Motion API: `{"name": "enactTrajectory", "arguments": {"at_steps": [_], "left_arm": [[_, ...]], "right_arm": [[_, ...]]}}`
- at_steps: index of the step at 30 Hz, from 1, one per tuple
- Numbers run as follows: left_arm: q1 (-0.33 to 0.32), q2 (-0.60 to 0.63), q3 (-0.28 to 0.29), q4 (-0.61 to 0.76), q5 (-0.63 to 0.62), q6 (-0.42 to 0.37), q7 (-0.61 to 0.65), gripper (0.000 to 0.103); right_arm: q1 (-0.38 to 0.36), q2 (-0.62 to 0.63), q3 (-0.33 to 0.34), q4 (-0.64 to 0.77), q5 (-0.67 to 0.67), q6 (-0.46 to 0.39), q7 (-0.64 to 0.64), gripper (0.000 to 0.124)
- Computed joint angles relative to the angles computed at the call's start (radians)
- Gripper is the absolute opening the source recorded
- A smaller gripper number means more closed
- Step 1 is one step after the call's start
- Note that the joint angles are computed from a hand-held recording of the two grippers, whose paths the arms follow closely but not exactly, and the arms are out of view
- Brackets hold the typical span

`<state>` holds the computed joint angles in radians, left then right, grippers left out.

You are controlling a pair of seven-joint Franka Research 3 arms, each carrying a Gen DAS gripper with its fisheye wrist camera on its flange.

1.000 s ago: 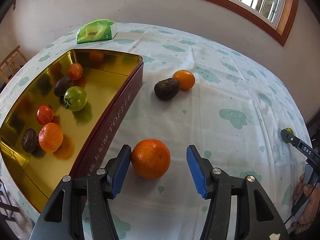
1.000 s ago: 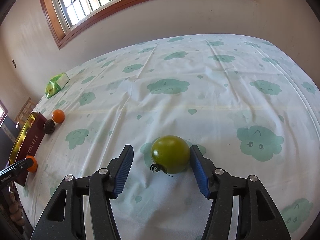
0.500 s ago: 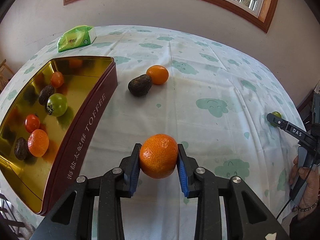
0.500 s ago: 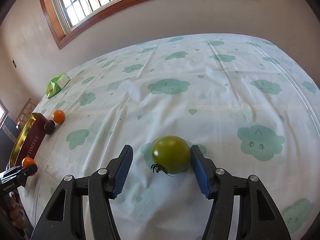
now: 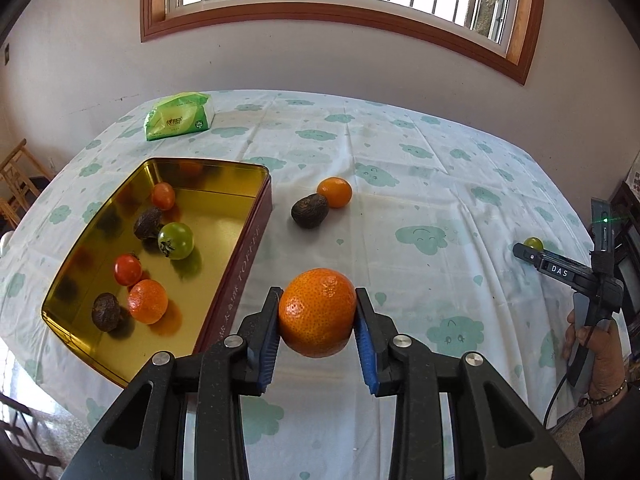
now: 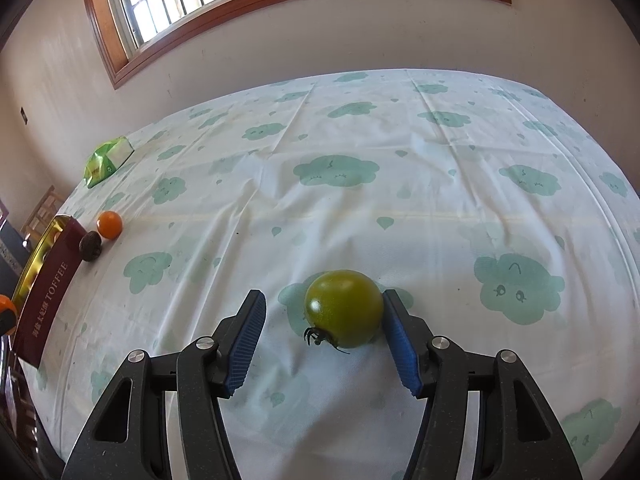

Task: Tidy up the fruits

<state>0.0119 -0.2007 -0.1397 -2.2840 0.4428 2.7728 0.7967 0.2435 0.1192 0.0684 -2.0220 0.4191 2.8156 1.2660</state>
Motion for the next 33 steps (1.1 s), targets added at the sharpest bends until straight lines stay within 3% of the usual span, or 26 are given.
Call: {"name": "enactTrajectory", "arguments": {"at_steps": [17, 24, 33], "left_arm": [[0.079, -0.028, 0.012, -0.019, 0.125, -0.028, -0.013, 0.031], [0.099, 0.022, 0.021, 0.027, 0.182, -0.06, -0.004, 0.031], [0.091, 0.13, 0.045, 0.138, 0.219, -0.126, 0.048, 0.031]], "right_arm": [[0.036, 0.003, -0.033, -0.004, -0.277, 0.003, 0.189, 0.062], [0.047, 0.006, -0.043, 0.001, -0.377, -0.003, 0.258, 0.062], [0.042, 0.007, -0.038, 0.002, -0.393, -0.004, 0.269, 0.062]]}}
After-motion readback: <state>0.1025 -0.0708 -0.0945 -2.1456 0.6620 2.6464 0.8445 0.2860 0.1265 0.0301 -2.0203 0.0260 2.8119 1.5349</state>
